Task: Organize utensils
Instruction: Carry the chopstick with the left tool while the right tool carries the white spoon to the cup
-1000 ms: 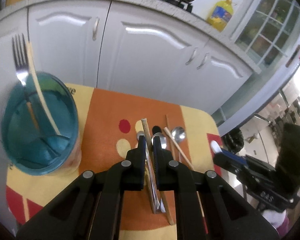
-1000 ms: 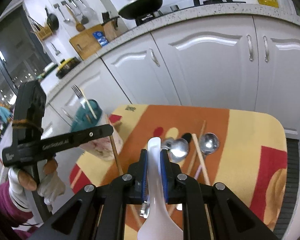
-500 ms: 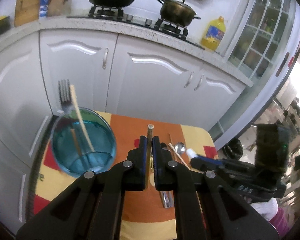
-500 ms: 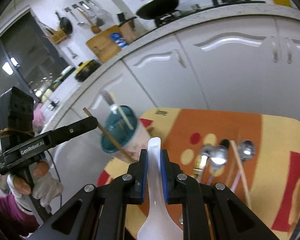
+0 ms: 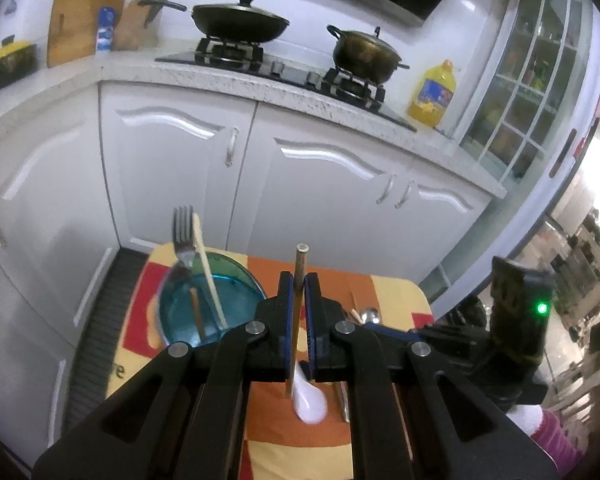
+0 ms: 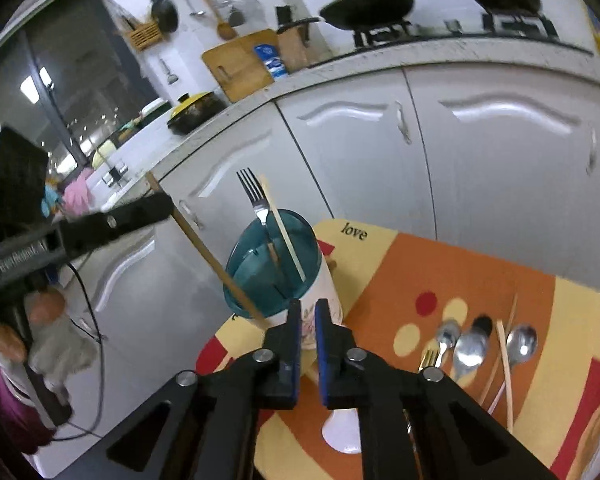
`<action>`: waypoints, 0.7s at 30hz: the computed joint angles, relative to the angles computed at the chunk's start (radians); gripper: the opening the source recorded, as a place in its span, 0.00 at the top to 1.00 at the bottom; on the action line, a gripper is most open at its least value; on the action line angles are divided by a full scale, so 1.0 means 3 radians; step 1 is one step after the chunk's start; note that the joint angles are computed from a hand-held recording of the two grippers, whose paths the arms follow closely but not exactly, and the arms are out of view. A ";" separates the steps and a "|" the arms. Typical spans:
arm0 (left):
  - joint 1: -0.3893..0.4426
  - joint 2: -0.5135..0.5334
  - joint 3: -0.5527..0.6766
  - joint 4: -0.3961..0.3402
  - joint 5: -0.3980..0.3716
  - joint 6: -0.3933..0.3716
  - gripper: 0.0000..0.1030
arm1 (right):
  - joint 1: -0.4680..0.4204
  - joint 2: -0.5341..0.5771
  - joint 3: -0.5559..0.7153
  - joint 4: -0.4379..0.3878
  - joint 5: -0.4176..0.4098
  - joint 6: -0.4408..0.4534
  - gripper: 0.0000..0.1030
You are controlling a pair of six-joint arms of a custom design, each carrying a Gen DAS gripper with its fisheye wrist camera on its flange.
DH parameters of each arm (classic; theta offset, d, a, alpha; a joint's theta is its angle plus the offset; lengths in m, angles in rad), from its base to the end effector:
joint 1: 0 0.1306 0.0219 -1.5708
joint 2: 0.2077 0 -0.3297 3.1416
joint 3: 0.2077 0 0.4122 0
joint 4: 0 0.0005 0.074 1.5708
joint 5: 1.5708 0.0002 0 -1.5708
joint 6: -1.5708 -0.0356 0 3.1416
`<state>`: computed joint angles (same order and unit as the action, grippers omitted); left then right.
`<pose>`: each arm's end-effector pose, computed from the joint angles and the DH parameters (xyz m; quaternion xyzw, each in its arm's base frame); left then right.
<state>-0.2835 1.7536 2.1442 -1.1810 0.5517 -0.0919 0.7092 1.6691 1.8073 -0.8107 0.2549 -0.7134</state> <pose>0.5724 -0.1867 0.5181 0.2678 0.8549 -0.2858 0.3402 0.4723 0.3928 0.4341 0.0571 0.8934 0.1944 0.4010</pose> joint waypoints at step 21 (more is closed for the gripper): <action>0.0218 -0.0055 0.0103 -0.0075 0.0039 -0.0097 0.96 | -0.0266 0.1370 0.1198 -0.1029 -0.0736 0.0188 0.71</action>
